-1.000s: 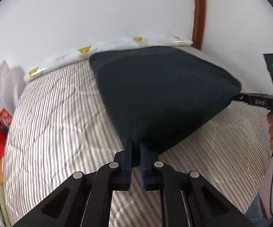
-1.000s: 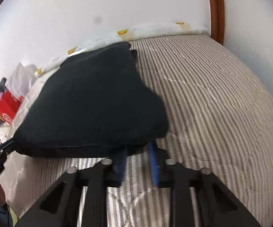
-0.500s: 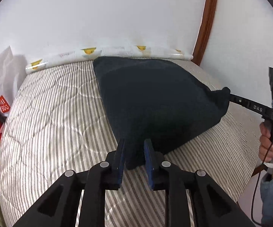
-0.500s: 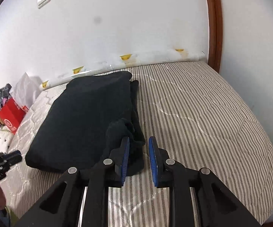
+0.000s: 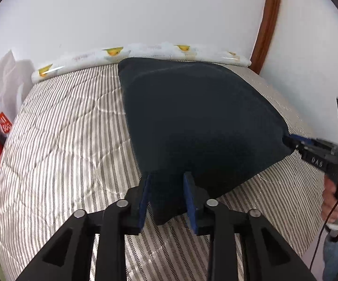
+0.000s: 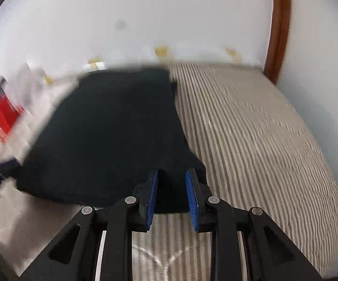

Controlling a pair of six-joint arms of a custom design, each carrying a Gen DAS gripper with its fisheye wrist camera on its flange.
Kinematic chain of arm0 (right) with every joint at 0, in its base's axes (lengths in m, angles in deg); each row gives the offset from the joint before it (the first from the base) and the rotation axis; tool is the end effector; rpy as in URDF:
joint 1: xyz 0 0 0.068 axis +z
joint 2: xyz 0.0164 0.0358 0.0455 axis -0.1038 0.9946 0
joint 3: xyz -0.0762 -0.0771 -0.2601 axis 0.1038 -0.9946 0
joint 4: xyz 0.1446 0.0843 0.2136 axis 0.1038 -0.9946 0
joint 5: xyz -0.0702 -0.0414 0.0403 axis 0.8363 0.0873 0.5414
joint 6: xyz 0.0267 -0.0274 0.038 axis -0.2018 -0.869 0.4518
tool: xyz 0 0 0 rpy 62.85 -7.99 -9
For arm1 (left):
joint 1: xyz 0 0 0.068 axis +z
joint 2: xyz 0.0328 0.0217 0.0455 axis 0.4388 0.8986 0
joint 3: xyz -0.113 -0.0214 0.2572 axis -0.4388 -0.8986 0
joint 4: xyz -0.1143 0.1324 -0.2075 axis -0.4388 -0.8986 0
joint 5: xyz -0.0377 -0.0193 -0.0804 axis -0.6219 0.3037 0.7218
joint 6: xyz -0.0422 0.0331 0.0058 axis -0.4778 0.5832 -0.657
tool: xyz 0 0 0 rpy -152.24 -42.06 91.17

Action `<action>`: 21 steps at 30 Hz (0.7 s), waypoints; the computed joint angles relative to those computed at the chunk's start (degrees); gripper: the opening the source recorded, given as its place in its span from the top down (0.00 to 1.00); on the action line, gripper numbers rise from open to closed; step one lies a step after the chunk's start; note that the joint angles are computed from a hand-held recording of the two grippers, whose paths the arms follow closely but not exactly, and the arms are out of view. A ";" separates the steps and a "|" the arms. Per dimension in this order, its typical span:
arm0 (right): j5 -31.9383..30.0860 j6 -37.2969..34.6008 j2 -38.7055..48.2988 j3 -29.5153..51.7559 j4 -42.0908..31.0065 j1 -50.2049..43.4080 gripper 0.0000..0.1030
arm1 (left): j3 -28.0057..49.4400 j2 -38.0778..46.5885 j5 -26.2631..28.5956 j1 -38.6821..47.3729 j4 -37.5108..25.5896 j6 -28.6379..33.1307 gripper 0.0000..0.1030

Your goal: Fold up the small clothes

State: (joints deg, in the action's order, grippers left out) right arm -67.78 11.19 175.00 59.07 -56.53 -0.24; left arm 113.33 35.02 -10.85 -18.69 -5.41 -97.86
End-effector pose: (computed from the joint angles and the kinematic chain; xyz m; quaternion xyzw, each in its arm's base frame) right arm 0.2747 0.0340 0.0662 -0.2161 0.9102 0.0494 0.3499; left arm 0.2325 -0.2057 0.0836 -0.1324 0.9341 -0.0093 0.3315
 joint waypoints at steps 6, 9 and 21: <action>-0.11 1.44 -3.47 -2.90 -1.07 -1.70 0.74 | -1.56 -0.80 0.58 -0.29 1.12 -2.68 0.68; 0.00 2.02 -5.35 -3.34 -3.30 -1.91 0.67 | -1.79 -1.24 0.81 -1.06 0.13 -4.48 0.65; 1.64 3.64 -35.00 -10.33 -21.14 -0.66 0.30 | 2.45 -11.35 -8.40 -11.51 -21.19 -17.97 0.38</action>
State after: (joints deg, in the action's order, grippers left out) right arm -66.14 14.83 140.00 48.74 -77.67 -0.89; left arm 115.77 23.68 -19.24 -30.20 -26.59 -115.83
